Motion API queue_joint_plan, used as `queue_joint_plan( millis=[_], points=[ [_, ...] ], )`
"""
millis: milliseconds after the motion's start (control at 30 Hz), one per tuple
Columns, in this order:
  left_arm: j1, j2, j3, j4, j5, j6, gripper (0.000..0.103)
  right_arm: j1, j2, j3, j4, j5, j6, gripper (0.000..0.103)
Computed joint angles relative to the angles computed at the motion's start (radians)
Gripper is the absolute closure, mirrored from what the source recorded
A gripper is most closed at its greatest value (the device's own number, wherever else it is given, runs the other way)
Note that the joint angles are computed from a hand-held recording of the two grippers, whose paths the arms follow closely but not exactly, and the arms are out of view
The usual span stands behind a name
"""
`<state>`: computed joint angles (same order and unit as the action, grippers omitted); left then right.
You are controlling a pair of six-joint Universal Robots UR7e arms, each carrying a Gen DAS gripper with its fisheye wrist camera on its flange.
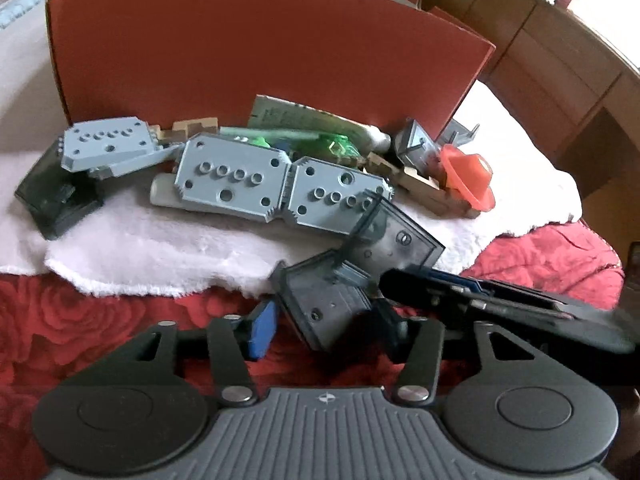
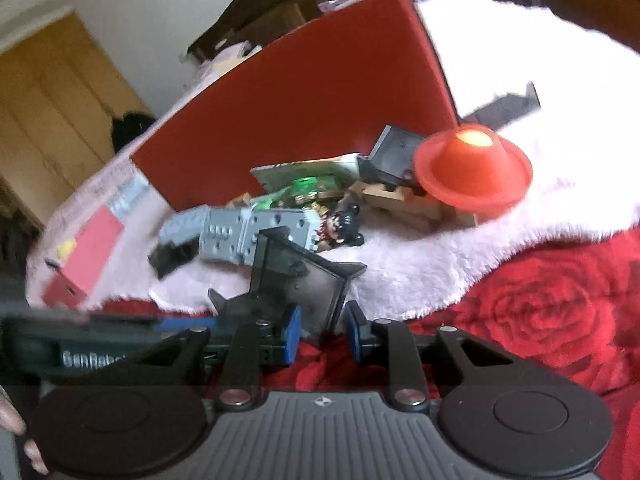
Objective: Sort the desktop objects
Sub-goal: 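Grasp a dark clear case with the left tool while the right tool holds another dark case, then carry both held pieces over the shoebox and open both tools to drop them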
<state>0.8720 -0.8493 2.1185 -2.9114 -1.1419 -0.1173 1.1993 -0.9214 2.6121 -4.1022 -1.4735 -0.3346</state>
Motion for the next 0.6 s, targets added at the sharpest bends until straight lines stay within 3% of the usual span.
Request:
queue_joint_plan(
  millis=[100, 167, 200, 300, 333, 367, 433, 600],
  points=[
    [-0.006, 0.006, -0.002, 0.000, 0.001, 0.012, 0.040, -0.066, -0.026, 0.006, 0.048, 0.106, 0.032, 0.077],
    [-0.015, 0.010, 0.008, -0.021, 0.015, 0.034, 0.046, -0.079, -0.035, 0.003, 0.071, 0.130, 0.032, 0.076],
    [-0.019, 0.010, 0.016, -0.035, 0.019, 0.047, 0.056, -0.079, -0.036, 0.000, 0.077, 0.135, 0.029, 0.075],
    [-0.018, 0.003, 0.026, -0.056, 0.012, 0.042, 0.063, -0.070, -0.027, -0.010, 0.078, 0.145, 0.026, 0.056],
    [-0.016, 0.001, 0.026, -0.056, 0.008, 0.033, 0.064, -0.067, -0.024, -0.013, 0.078, 0.149, 0.024, 0.055],
    [-0.017, 0.001, 0.028, -0.058, 0.010, 0.032, 0.064, -0.058, -0.016, -0.017, 0.067, 0.140, 0.021, 0.057],
    [-0.024, 0.001, 0.036, -0.068, 0.021, 0.042, 0.065, -0.019, 0.020, -0.030, 0.006, 0.073, 0.005, 0.074],
    [-0.033, -0.017, 0.045, -0.068, 0.034, 0.035, 0.068, 0.023, 0.042, -0.021, -0.064, 0.013, -0.033, 0.089]
  ],
)
